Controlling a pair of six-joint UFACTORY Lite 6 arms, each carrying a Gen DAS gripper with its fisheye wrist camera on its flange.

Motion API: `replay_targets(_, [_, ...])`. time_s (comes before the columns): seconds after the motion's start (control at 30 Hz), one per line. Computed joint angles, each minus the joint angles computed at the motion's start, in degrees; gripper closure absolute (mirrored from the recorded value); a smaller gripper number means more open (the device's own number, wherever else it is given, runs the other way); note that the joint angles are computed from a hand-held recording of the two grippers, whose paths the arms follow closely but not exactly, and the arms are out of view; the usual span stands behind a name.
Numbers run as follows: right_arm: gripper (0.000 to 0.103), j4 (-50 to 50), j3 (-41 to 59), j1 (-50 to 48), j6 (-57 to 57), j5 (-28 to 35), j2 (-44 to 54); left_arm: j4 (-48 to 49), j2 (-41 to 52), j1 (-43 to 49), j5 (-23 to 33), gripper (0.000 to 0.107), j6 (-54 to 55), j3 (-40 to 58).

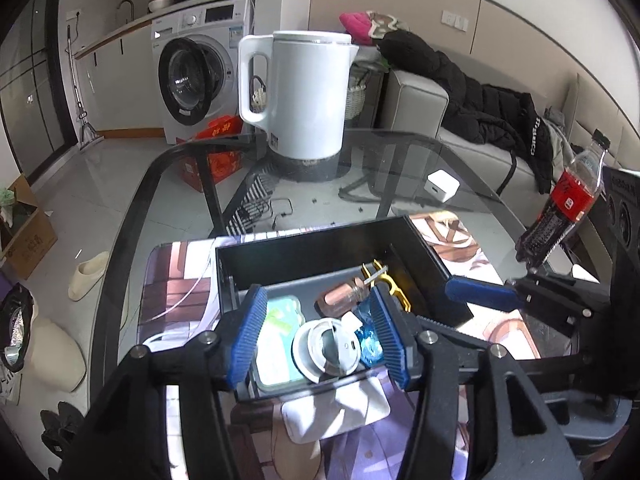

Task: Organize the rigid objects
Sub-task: 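Grasp the white rectangular block with the left tool while the right tool grasps the glue bottle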

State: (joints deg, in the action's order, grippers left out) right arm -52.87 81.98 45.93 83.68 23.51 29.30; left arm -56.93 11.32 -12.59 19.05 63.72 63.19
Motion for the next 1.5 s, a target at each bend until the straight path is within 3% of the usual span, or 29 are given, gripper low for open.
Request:
replay_targets(0.07, [0.055, 2.35, 0.27, 0.36, -3.66, 1.31, -0.25, 5.9, -0.31, 0.31, 2.51, 0.053, -4.79, 0.69])
replay_targets(0.47, [0.055, 8.74, -10.56, -1.23, -10.45, 0.67, -10.62, 10.29, -7.33, 2.18, 4.75, 0.053, -0.81, -6.55])
replay_targets(0.7, [0.055, 16.75, -14.96, -3.81, -18.7, -2.42, -10.05, 12.31, -3.78, 2.91, 9.69, 0.053, 4.37, -8.5])
replay_targets(0.9, [0.055, 17.44, -14.52, -5.47, -21.72, -5.76, -5.07, 11.31, 1.98, 1.19, 6.33, 0.053, 8.64, -7.74])
replay_targets(1.17, [0.055, 29.12, -12.02, -5.88, -34.46, -8.6, -0.61, 8.24, 5.21, -1.13, 2.64, 0.053, 12.4, -7.18])
replay_targets(1.23, [0.055, 33.83, -11.63, -5.14, -38.71, -7.99, -0.46, 9.27, 6.04, -1.29, 3.8, 0.048, 11.33, -6.19])
replay_targets(1.3, [0.055, 40.48, -11.75, -5.01, -45.13, -8.22, -0.5, 12.49, 5.77, -2.14, 4.36, 0.033, 9.31, -6.48])
replay_targets(1.4, [0.055, 44.09, -10.95, -4.0, -48.78, -7.46, 0.16, 18.46, 4.15, -4.72, 1.91, 0.033, 4.49, -8.62])
replay_targets(1.5, [0.055, 46.35, -9.58, -3.02, -50.8, -6.76, 1.39, 20.94, 3.45, -5.11, 4.66, 0.034, 1.83, -8.4])
